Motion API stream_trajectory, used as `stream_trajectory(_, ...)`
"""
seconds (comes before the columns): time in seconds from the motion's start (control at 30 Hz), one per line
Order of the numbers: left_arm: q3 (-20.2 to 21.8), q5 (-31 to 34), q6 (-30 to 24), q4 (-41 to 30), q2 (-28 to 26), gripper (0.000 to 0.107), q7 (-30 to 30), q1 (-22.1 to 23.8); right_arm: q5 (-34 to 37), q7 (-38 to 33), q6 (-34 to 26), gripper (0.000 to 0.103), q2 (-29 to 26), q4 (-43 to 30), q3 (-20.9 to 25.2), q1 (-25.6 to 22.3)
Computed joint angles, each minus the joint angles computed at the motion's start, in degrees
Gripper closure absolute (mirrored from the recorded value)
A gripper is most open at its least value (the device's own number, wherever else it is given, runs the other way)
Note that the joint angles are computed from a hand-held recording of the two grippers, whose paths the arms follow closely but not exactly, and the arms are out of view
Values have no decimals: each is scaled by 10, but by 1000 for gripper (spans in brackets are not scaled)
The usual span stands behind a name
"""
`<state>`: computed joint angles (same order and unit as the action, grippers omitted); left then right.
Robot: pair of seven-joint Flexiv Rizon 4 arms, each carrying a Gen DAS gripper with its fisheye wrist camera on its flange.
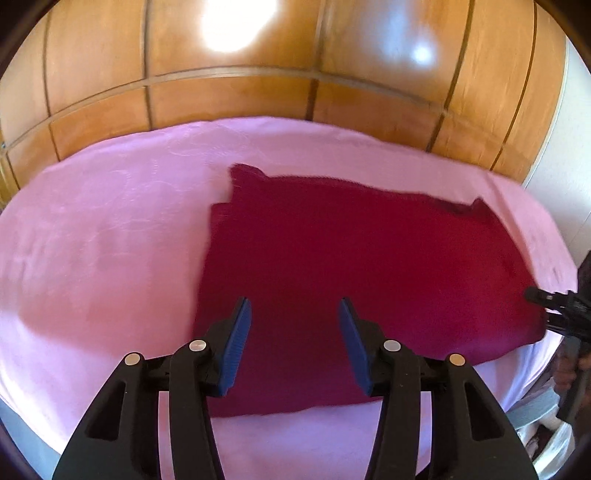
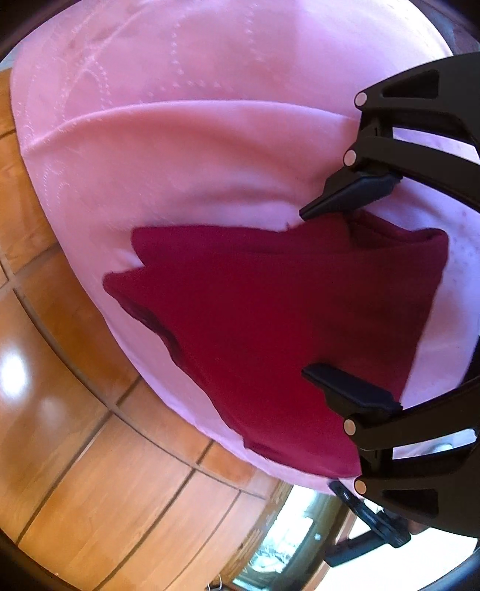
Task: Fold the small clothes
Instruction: 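Grasp the sweater edge with the right tool and lift it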
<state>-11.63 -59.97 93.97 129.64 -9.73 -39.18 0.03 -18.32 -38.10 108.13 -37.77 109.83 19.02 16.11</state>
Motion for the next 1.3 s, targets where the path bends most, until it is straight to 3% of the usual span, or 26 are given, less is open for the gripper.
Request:
stream_trajectory(0.1,59,128,-15,-24,-24,58,-93,-38,-9,2,-9,36,-5,-7,8,-5)
stream_trajectory(0.17,73,173,-14,-33,-33,58,-122,-47,3,1,-16,45,-2,-9,-17,19)
stream_trajectory(0.23,78,205,-21,-40,-37,58,-141,-48,9,-2,-18,48,-4,-13,-24,26)
stream_trajectory(0.47,76,283,-42,-58,-52,58,-197,-30,13,-15,-29,49,-6,-17,-12,17)
stream_trajectory(0.6,53,305,-46,-57,-53,58,-214,-1,14,-20,-38,50,-3,-15,-4,10)
stream_trajectory(0.73,36,313,-45,-55,-54,58,-222,17,7,-25,-56,65,-7,-27,20,-5)
stream_trajectory(0.87,25,317,-46,-55,-55,58,-226,28,11,-34,-75,71,-2,-33,27,-6)
stream_trajectory(1.03,-24,275,-44,-47,-56,57,-195,65,26,-43,-80,74,7,-35,42,-14)
stream_trajectory(1.13,-74,214,-45,-37,-49,57,-149,101,26,-51,-72,75,10,-43,64,-26)
stream_trajectory(1.2,-131,123,-57,-29,-36,57,-85,139,16,-57,-64,76,2,-58,99,-48)
stream_trajectory(1.27,-194,-44,-94,-27,-14,58,24,180,4,-59,-61,76,-7,-76,121,-57)
stream_trajectory(1.3,-202,-111,-121,-29,-3,58,60,189,-8,-62,-59,76,-20,-92,146,-69)
